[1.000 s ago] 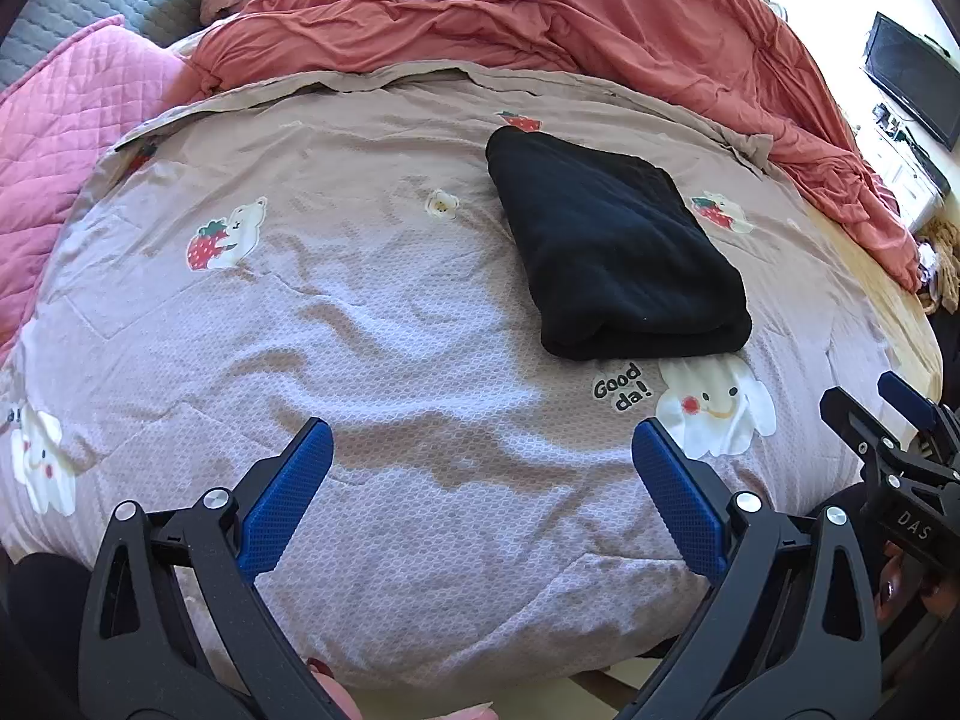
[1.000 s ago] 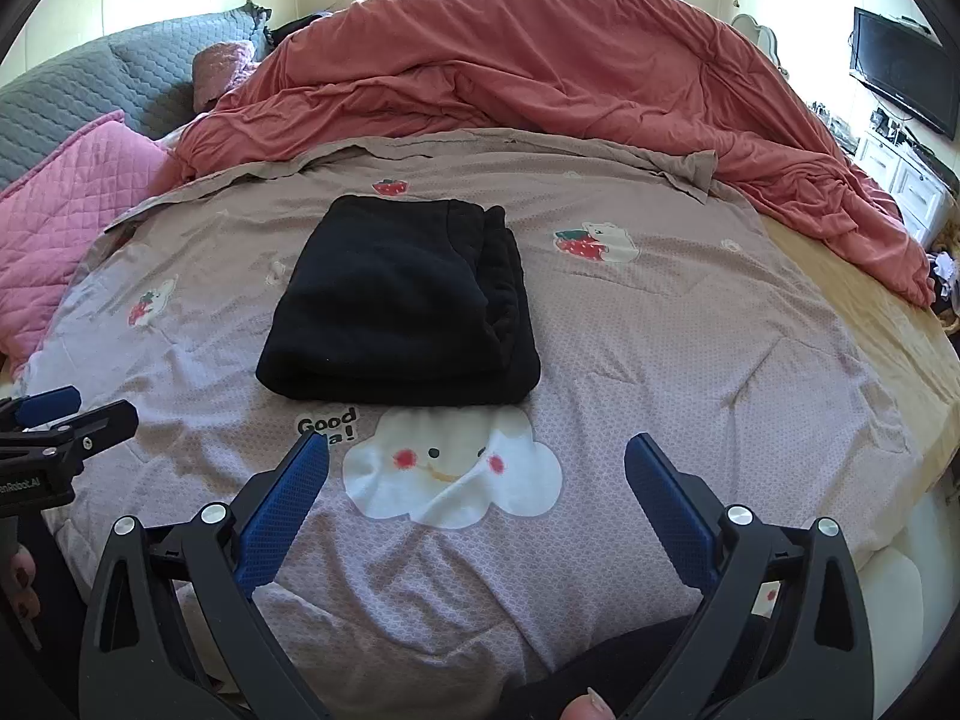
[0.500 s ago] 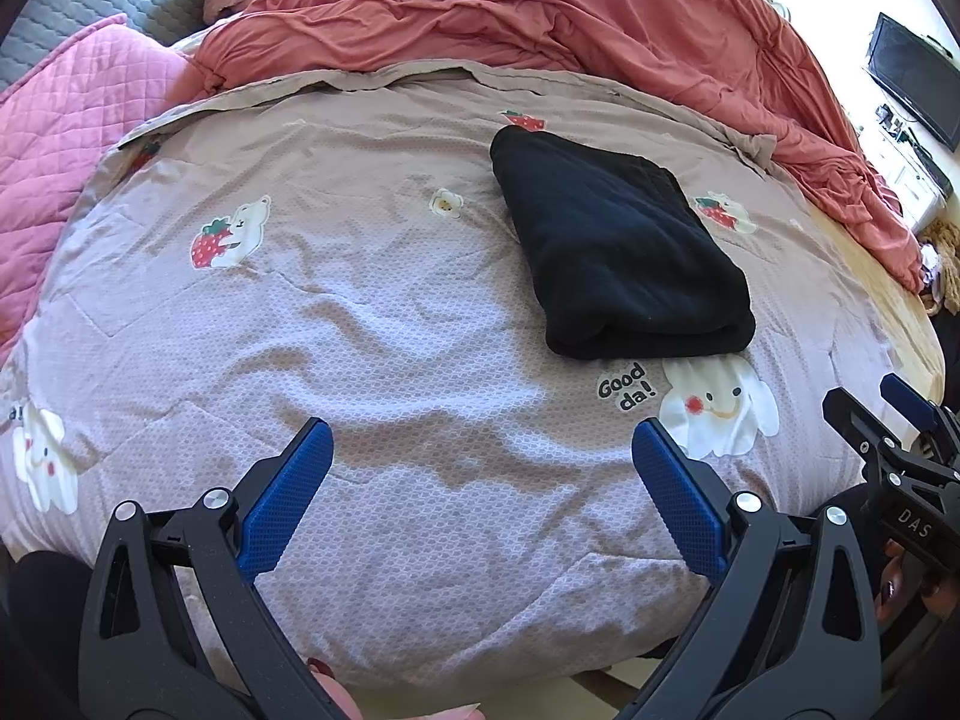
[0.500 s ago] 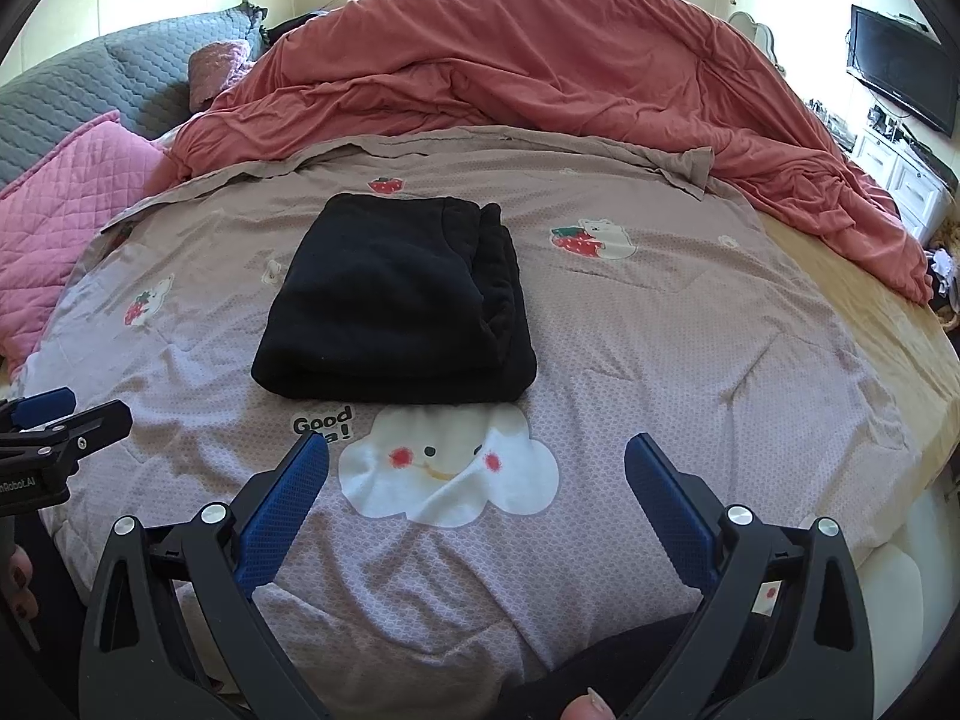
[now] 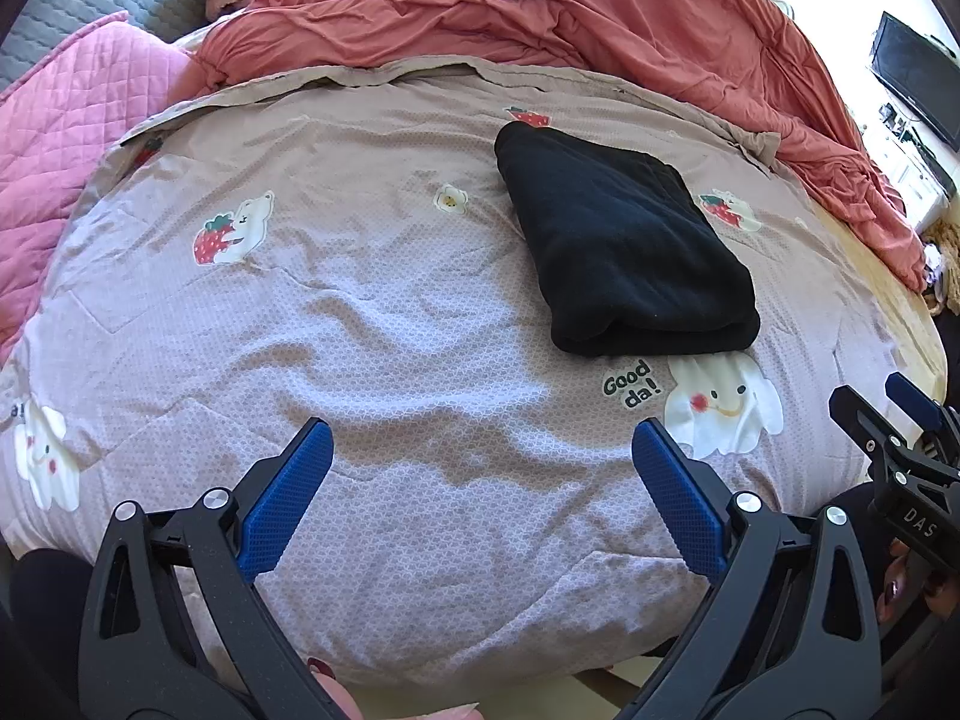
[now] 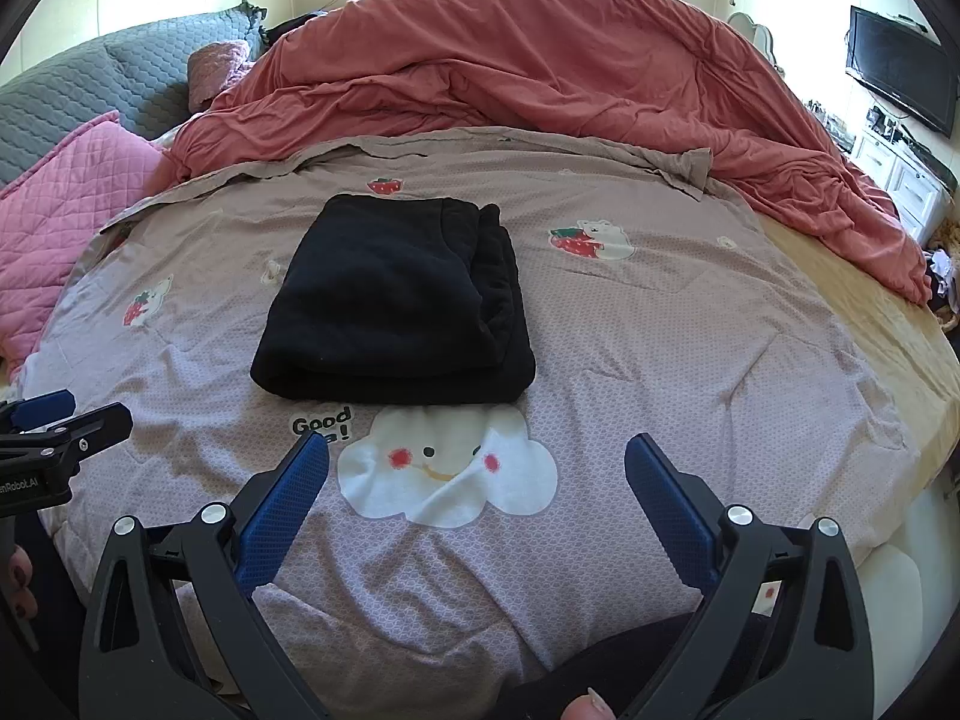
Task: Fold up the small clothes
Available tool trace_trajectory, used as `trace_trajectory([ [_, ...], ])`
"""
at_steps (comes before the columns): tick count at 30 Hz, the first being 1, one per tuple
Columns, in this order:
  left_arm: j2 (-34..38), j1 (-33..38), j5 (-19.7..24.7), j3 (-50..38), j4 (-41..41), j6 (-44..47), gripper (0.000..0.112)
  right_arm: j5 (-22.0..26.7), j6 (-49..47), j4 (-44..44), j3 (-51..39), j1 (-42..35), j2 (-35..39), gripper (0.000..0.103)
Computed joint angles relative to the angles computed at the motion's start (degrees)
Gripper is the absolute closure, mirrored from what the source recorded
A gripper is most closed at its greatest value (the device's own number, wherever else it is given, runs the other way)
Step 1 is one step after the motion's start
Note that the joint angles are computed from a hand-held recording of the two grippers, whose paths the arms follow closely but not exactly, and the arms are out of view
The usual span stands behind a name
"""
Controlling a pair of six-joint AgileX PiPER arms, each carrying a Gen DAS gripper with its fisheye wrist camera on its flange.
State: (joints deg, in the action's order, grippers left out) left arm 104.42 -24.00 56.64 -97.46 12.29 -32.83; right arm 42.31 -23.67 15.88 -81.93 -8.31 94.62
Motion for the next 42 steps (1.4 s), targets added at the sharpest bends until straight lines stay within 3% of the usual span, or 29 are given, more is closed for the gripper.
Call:
trace_trajectory([
  [16,0.2,-0.3,0.5,-0.4,-0.1,0.5,0.018,0.0,-0.1,0.0,0.0,-0.1,0.0,0.005],
  [22,-0.7,0.4,-1.2,0.4,-2.5,2.5,0.018,0.0,-0.5,0.1,-0.5,-0.7,0.3,0.005],
  [24,0.1,0.1,0.9,-1.1,-1.3,2.5,0.018,0.4,-0.7,0.5,-1.0,-1.2,0.4,0.005],
  [28,-0.7,3.8,-0.3,0.5,-8.6,5.5,0.018,2.2,-0.8,3.1,-2.1,-3.3,0.2,0.005],
  [32,-2.7,9.3,-1.8,3.7,-10.6,7.5,0.018,5.0,-0.4,7.6,-5.8,-11.0,0.9,0.005],
  [35,-3.2,16.7,-1.9,4.8,-8.8,7.7,0.018,2.8,1.4,5.6,-7.9,-17.8,2.1,0.005],
  [39,0.3,27.3,0.4,2.3,-1.6,6.1,0.018,-1.0,12.5,-6.2,-13.7,-30.8,10.3,0.005],
  [42,6.0,36.6,2.9,-2.8,3.1,5.1,0.018,2.3,23.7,-15.8,-23.1,-39.9,21.5,0.005],
])
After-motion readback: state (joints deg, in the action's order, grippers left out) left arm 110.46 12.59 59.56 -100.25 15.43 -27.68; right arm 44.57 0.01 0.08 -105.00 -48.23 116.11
